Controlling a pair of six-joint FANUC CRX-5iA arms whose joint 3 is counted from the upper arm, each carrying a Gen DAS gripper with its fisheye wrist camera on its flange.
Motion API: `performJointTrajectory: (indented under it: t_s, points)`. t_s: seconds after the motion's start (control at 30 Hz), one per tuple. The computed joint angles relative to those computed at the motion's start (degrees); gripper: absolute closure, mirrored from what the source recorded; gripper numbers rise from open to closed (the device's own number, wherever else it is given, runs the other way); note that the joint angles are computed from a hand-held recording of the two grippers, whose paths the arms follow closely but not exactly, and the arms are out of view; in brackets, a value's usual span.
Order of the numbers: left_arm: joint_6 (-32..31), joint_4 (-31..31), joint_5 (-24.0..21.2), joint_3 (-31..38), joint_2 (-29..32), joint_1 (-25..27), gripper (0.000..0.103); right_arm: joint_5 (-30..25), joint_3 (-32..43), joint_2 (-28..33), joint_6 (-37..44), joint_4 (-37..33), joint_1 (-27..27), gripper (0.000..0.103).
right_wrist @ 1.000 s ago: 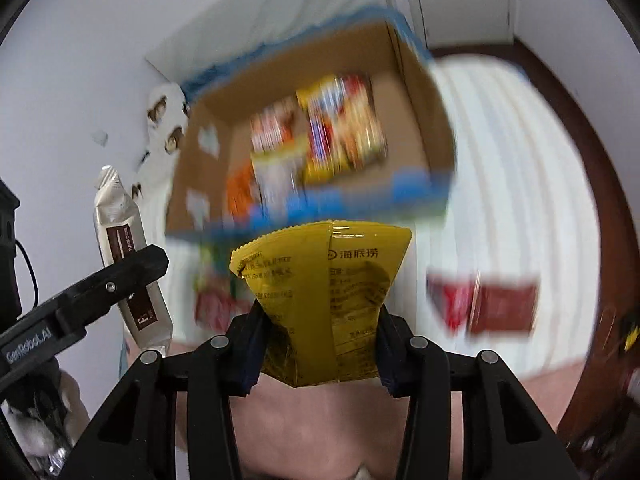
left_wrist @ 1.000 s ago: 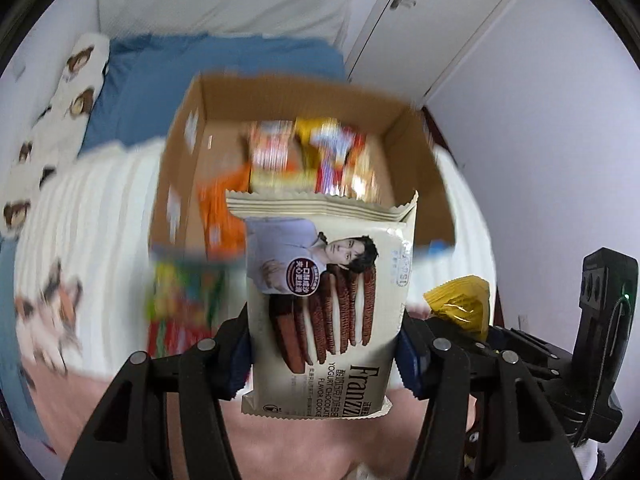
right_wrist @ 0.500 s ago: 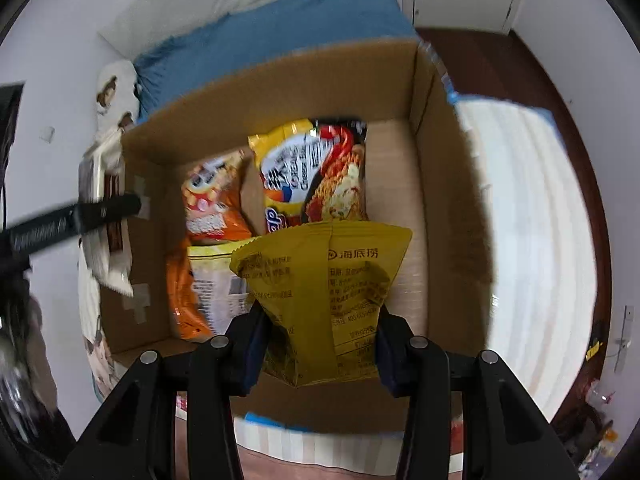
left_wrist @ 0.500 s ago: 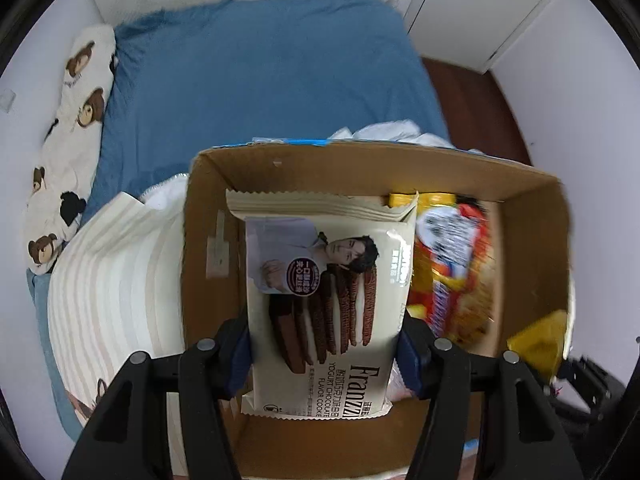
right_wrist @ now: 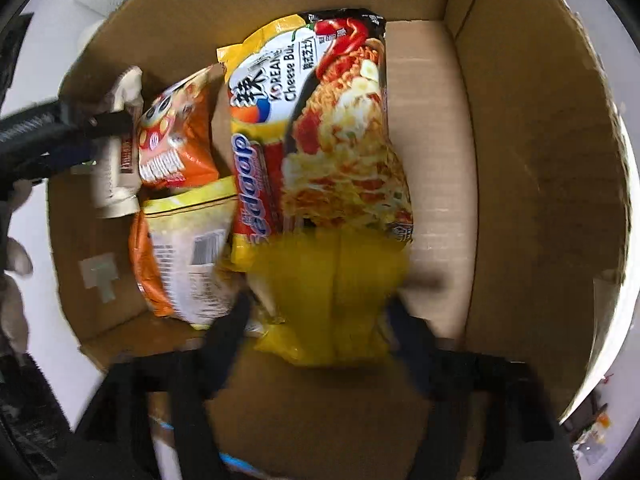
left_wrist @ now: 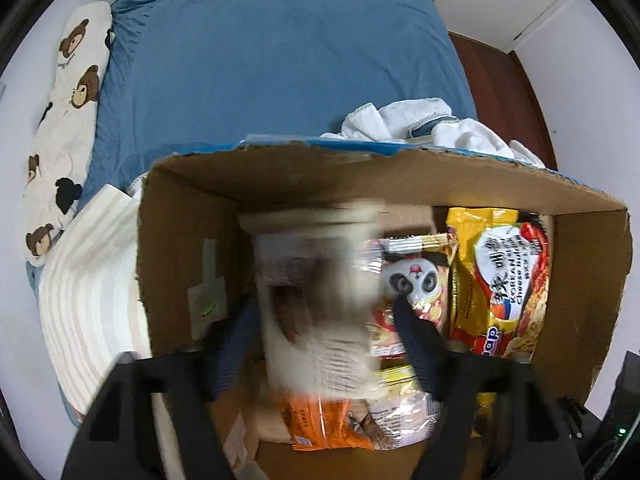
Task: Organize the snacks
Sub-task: 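Carry both packets into the box and open both tools to release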
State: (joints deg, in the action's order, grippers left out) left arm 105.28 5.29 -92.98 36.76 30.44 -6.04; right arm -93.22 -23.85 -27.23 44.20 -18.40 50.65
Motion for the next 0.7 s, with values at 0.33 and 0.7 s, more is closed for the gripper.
performJointTrajectory:
  t_s: [0.33, 0.7]
  points:
    - [0.7, 0.9, 3.0, -3.3, -3.1, -0.4, 0.01, -1.0, 2.0, -1.1, -2.4, 2.9, 3.7, 0.008]
    - [5.8, -4.1, 13.9, -16.7, -17.5, -5.1, 0.01, -2.0, -0.5, -10.0, -20.1, 18.5, 25.2, 0.008]
